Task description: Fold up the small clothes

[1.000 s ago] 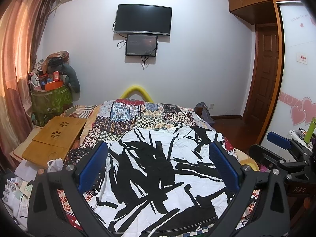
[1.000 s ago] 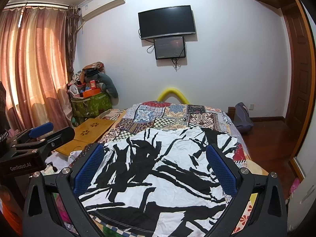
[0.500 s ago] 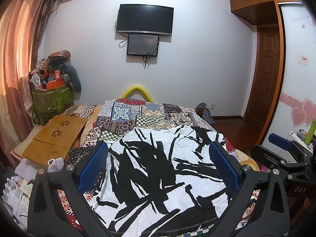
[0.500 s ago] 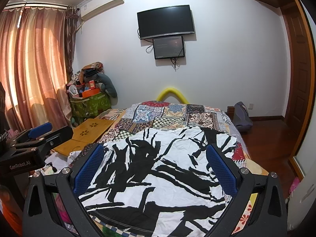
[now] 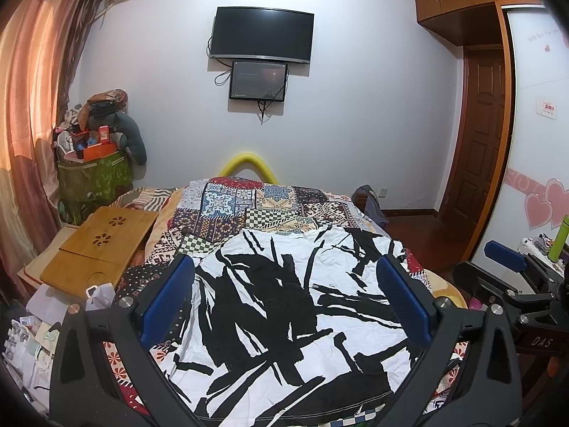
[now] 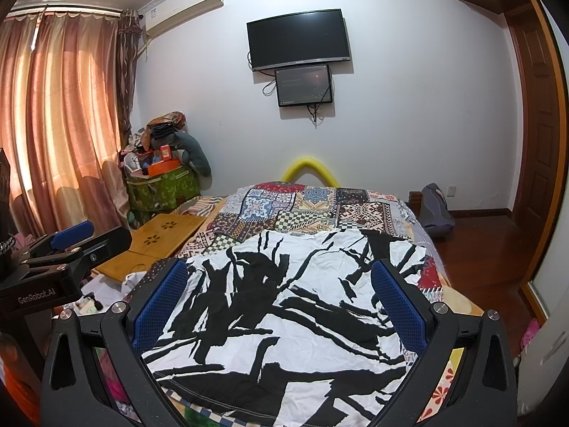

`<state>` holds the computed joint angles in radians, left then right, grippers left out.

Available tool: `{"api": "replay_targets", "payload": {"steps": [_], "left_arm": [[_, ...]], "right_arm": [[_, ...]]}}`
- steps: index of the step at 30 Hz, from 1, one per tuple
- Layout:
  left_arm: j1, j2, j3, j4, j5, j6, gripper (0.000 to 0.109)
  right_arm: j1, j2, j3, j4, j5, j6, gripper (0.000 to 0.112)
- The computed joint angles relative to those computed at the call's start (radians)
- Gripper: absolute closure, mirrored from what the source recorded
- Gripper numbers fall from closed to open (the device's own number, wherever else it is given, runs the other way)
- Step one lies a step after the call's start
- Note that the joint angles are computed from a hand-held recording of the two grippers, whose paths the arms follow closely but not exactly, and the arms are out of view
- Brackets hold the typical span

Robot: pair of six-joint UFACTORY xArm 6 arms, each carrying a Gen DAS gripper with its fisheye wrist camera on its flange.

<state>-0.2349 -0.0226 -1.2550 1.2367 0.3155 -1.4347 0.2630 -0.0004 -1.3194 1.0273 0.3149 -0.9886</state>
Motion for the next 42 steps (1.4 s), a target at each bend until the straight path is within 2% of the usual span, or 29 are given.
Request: {"api": "replay_targets", "payload": {"steps": [20, 23, 27, 35, 42], "left_arm": [[0.001, 0.01, -0.005, -0.004, 0.002, 0.001, 0.006], [0.007, 0.022, -0.015, -0.005, -0.002, 0.001, 0.006], [0.031, 0.058, -0.044, -0.022, -0.004, 0.015, 0.006], [0.137, 0.202, -0.167, -0.211, -0.029, 0.182, 0.006], [0.208, 0.389, -0.365, -0.38, 0.08, 0.387, 0.006]], "right_arm": [[-0.001, 0.004, -0.003, -0.005, 0.001, 0.004, 0.01], [-0.009, 0.021, -0.007, 0.02, 0.002, -0.026, 0.01], [-0.005, 0.066, -0.044, -0.014, 0.002, 0.0, 0.01], [-0.012, 0.242, -0.233, -0.183, 0.059, 0.141, 0.01], [-0.008, 0.468, -0.515, -0.373, 0.115, 0.264, 0.01]]}}
